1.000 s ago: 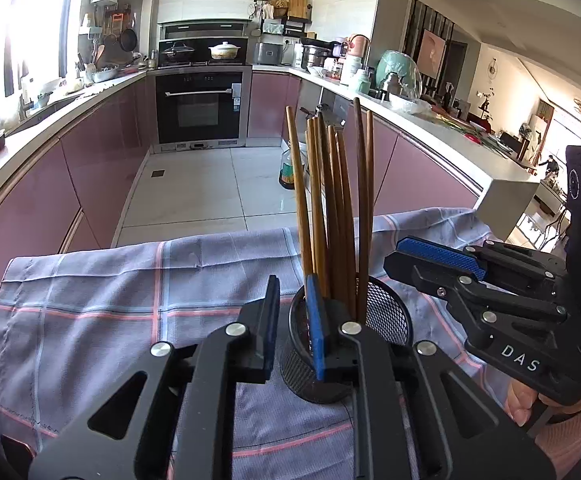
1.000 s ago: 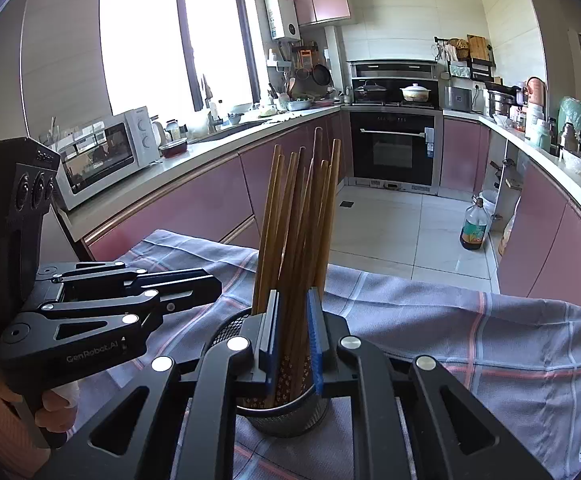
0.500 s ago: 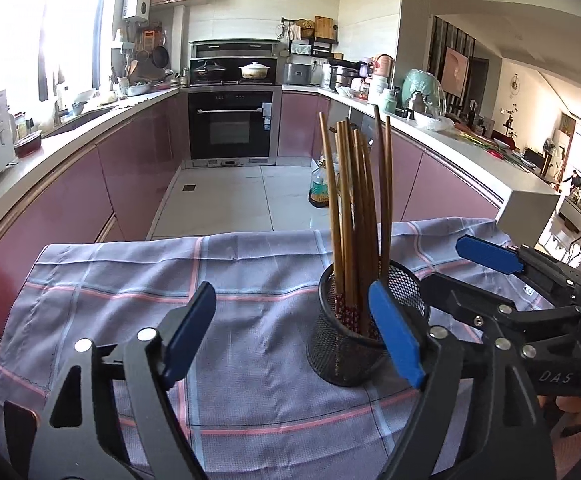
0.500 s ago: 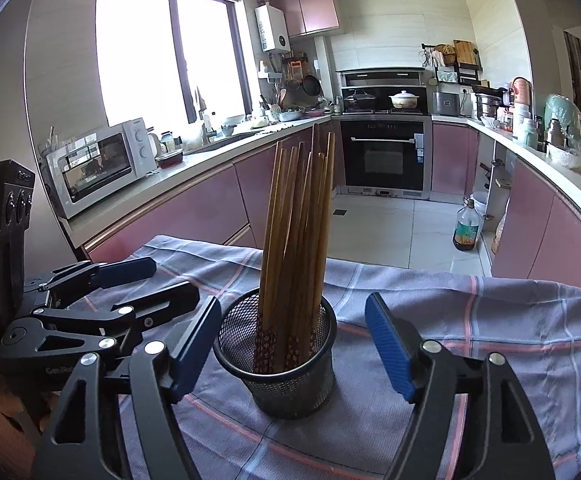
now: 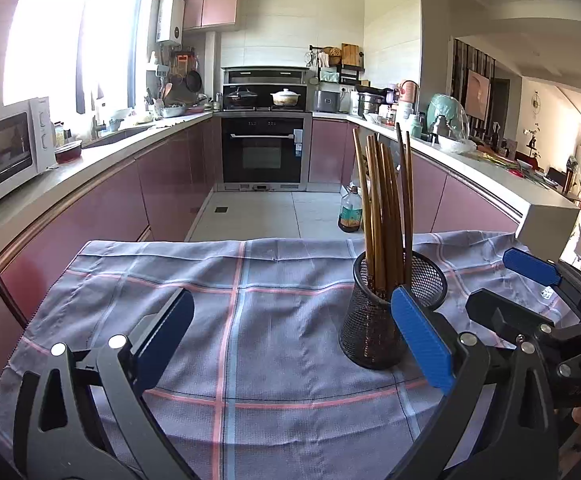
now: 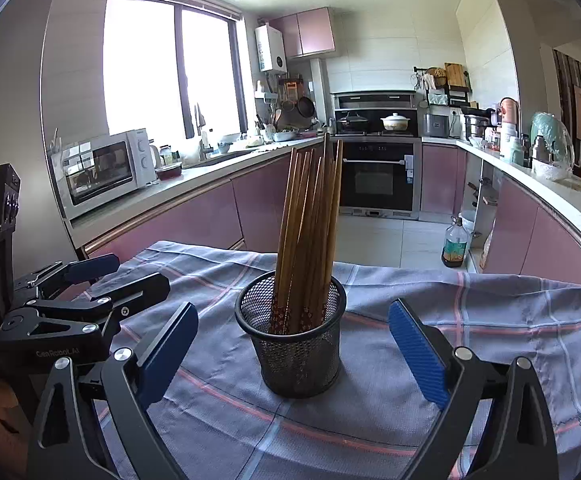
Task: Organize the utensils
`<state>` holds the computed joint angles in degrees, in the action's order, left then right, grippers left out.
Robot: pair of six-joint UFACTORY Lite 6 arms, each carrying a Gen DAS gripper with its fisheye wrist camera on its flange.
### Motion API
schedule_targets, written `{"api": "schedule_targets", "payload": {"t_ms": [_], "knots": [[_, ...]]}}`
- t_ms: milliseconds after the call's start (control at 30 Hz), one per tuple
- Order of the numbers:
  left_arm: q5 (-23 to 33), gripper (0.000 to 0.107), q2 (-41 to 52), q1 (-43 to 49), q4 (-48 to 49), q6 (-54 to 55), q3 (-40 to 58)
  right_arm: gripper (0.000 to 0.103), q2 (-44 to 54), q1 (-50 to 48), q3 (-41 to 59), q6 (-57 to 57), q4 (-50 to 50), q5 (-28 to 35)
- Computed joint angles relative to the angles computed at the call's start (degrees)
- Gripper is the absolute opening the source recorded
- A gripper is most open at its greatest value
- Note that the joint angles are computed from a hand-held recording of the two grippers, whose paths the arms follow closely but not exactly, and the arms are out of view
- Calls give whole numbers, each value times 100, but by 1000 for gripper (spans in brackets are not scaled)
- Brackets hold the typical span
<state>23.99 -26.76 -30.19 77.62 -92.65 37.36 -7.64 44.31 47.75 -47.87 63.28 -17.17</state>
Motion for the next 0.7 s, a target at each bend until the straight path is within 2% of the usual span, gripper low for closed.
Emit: {"api": "schedule_targets", "payload": {"t_ms": [200, 333, 433, 633, 700], "knots": [[863, 97, -724, -683, -13, -227, -481, 96, -257, 472, -333, -111, 334, -675], [1362, 97, -997, -1101, -134, -230, -536, 96, -456, 676, -624, 161, 202, -1108], [1934, 97, -1121, -1550, -68, -370, -529, 96, -488, 856, -682, 44, 389, -1328], [2643, 97, -1404, -2121, 253, -817, -660, 96, -670, 1162, -903, 158, 345, -1812], [2698, 97, -1481, -2148, 296, -864, -720, 96, -738, 1222, -988, 223, 313, -1935]]}}
